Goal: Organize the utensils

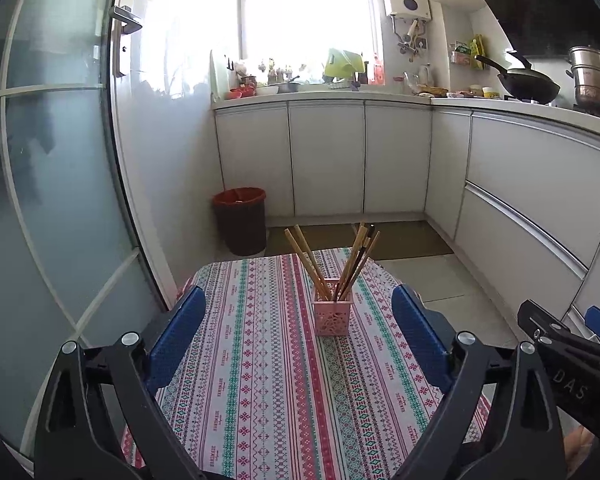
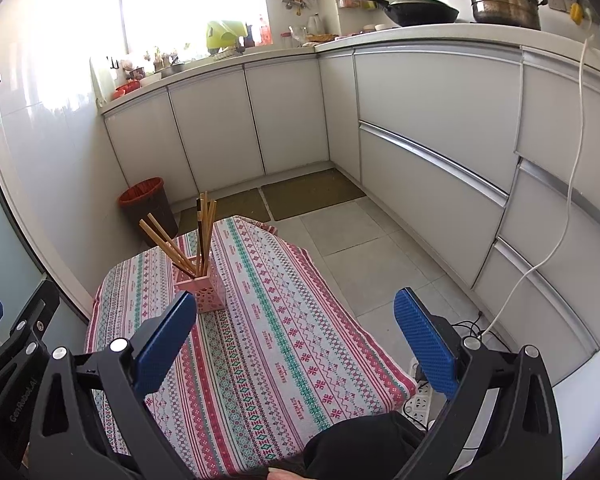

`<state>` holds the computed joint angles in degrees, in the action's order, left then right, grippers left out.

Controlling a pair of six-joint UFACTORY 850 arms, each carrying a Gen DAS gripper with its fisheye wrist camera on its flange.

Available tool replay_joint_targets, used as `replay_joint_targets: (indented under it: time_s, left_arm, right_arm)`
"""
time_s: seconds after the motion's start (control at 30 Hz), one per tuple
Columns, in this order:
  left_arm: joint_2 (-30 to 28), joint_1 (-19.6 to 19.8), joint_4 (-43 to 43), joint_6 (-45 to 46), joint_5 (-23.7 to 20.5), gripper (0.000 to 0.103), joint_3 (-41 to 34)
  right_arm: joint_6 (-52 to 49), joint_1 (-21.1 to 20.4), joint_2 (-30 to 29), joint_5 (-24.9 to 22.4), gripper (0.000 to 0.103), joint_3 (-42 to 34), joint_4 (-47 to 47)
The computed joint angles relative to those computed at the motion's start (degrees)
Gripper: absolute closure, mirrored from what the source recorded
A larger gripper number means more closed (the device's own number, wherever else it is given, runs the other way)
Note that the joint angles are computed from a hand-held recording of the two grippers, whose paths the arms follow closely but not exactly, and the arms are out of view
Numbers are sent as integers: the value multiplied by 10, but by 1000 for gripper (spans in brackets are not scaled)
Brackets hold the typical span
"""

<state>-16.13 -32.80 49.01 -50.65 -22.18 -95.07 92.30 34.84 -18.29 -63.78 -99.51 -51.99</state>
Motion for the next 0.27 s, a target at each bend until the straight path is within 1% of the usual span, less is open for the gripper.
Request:
replay_joint_targets:
  time_s: [0.1,0.27]
  left_arm:
    - [0,2,-24,7,-3,7,-2]
    - [-2,0,-17,3,-12,7,-8]
  right_arm:
    - [2,-2,1,0,7,1,0]
    - [4,-4,2,0,7,5,1]
